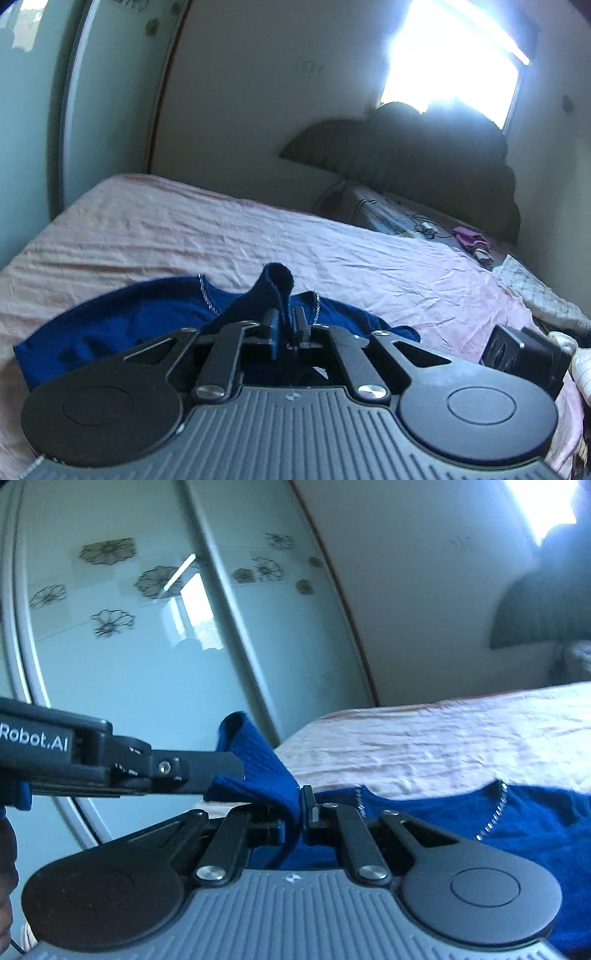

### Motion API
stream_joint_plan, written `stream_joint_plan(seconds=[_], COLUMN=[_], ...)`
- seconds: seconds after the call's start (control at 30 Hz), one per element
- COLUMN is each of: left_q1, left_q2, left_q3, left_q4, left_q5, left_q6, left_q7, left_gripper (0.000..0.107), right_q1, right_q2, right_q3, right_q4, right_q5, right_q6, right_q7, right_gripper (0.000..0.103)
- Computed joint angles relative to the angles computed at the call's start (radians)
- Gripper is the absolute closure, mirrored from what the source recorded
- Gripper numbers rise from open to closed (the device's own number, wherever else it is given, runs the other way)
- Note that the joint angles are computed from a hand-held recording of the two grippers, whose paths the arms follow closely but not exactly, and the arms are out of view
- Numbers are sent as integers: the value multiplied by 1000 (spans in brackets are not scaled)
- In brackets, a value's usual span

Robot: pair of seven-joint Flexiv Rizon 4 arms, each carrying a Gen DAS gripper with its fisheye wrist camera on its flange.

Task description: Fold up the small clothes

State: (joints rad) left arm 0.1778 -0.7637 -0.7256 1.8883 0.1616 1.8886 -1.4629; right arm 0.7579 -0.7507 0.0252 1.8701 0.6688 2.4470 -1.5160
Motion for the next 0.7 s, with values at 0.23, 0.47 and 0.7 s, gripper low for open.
stream_joint_plan(seconds=[0.23,0.47,0.7], left_q1=[-30,-93,70], left_q2=[30,50,-111], left_q3=[88,210,4], left_q4=[33,76,119], left_q5=[-11,86,96], left_q6=[86,77,0], left_q7=[-73,23,41], left_gripper=[24,21,21], right_q1=[-69,-161,-168], right_q2=[-28,-32,-33], right_q3=[31,52,43], right_q4=[32,87,140], right_q5=[-28,-145,-229], right_q6=[-15,6,40], right_q7=[121,309,369], right_gripper=[96,97,97])
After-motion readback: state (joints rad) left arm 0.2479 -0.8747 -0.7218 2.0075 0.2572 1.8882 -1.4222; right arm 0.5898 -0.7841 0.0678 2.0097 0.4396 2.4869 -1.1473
